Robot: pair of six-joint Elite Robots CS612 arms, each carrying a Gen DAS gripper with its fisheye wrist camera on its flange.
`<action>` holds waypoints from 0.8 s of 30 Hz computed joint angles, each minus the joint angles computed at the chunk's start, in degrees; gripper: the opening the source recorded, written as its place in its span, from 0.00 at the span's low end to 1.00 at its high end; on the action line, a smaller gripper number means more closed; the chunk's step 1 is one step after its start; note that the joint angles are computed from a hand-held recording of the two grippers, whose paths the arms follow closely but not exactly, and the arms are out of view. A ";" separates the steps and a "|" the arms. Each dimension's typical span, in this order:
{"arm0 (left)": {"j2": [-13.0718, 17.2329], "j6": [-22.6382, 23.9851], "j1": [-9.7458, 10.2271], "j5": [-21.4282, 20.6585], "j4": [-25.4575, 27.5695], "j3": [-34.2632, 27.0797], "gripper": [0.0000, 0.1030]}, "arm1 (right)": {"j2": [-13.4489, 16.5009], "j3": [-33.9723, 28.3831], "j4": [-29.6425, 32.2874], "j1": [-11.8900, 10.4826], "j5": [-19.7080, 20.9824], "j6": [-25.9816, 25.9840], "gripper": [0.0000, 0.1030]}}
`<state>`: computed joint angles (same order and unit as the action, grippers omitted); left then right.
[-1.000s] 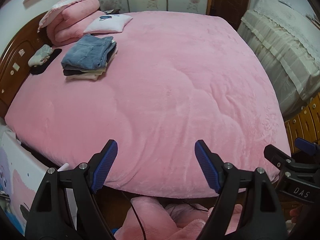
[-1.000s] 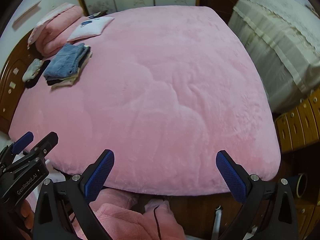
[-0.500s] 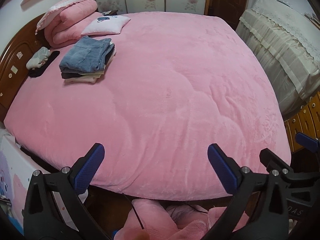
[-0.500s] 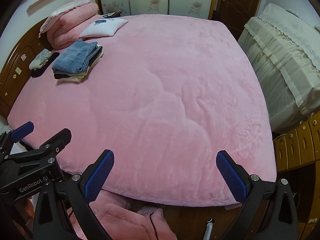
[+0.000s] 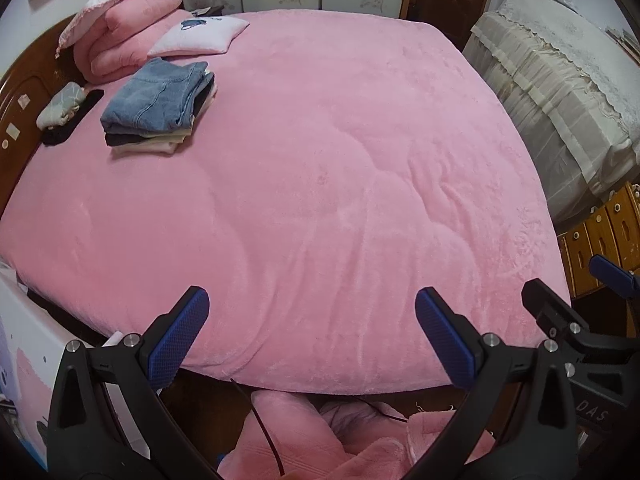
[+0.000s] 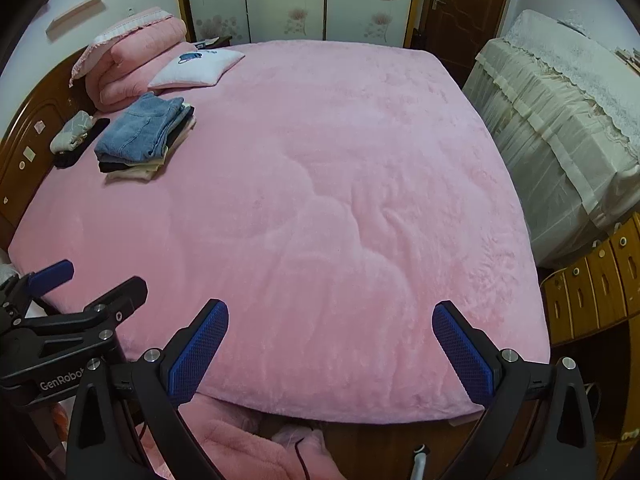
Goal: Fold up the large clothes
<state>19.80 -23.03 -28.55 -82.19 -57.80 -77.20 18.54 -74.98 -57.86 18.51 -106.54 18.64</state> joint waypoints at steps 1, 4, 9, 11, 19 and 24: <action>-0.01 -0.11 0.00 0.07 0.09 0.02 0.99 | -0.02 0.12 0.07 -0.02 0.04 -0.01 1.00; -0.05 -0.65 0.03 0.03 0.37 0.22 0.99 | -0.23 0.38 0.49 -0.28 0.86 -0.49 1.00; -0.05 -1.94 0.15 -0.15 0.64 0.48 0.99 | -0.61 0.94 1.27 -1.15 2.66 -1.77 1.00; 0.01 -1.97 0.10 0.00 0.73 0.42 0.99 | -0.52 0.89 1.58 -1.37 3.01 -2.21 1.00; -0.03 -1.82 -0.01 -0.08 0.51 0.78 0.99 | -0.20 0.73 1.89 -1.86 3.31 -2.28 1.00; -0.02 -0.76 0.00 0.03 0.03 1.13 0.99 | -0.01 0.73 1.72 -2.26 3.31 -2.14 1.00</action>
<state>19.78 -23.79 -28.55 -82.17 -57.76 -76.08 18.53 -74.24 -56.14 16.26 -103.23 16.49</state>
